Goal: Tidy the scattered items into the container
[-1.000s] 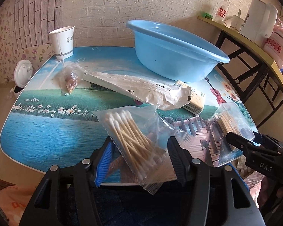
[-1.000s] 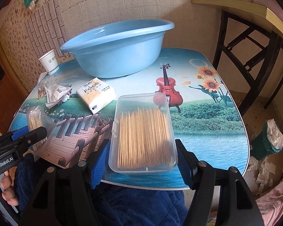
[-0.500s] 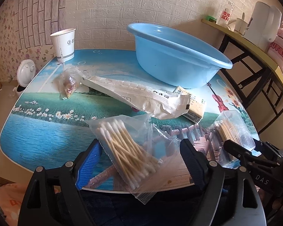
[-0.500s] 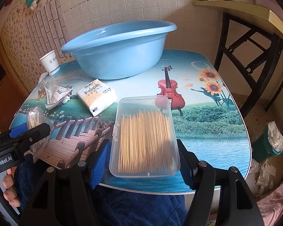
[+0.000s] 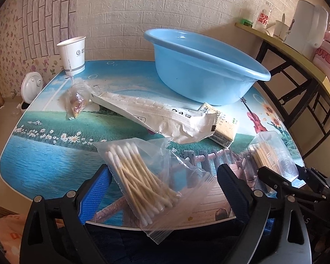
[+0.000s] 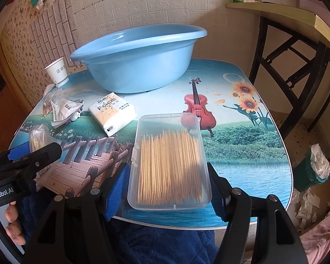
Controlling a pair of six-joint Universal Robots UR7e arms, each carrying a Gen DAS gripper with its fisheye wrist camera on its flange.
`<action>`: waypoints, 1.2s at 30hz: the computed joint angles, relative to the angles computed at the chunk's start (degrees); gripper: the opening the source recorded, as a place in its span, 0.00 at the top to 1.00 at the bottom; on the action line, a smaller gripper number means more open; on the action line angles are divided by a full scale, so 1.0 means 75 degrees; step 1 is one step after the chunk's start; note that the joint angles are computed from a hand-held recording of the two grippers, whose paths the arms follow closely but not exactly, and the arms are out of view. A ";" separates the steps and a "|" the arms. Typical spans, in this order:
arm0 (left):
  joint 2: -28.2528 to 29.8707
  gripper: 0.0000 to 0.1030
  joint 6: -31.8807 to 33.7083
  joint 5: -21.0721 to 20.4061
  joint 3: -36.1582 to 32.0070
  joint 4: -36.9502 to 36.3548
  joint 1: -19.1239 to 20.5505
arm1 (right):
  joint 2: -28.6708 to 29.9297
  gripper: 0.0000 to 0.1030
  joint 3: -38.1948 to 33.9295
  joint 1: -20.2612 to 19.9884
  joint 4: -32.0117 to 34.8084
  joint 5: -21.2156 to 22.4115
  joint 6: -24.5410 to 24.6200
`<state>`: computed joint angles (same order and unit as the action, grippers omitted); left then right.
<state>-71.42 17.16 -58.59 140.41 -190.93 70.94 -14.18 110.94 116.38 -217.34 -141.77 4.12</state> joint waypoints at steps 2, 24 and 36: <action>0.0061 0.07 0.0101 0.0073 0.0017 -0.0105 -0.0021 | 0.0001 0.33 -0.0011 0.0007 0.0008 -0.0018 -0.0003; 0.0057 0.48 0.0382 -0.0114 -0.0038 0.0033 0.0115 | -0.0056 0.36 0.0016 0.0029 0.0011 -0.0052 -0.0034; -0.0329 0.66 0.0534 -0.0230 0.0030 0.0055 0.0127 | -0.0168 0.39 0.0169 0.0033 -0.0113 -0.0057 0.0011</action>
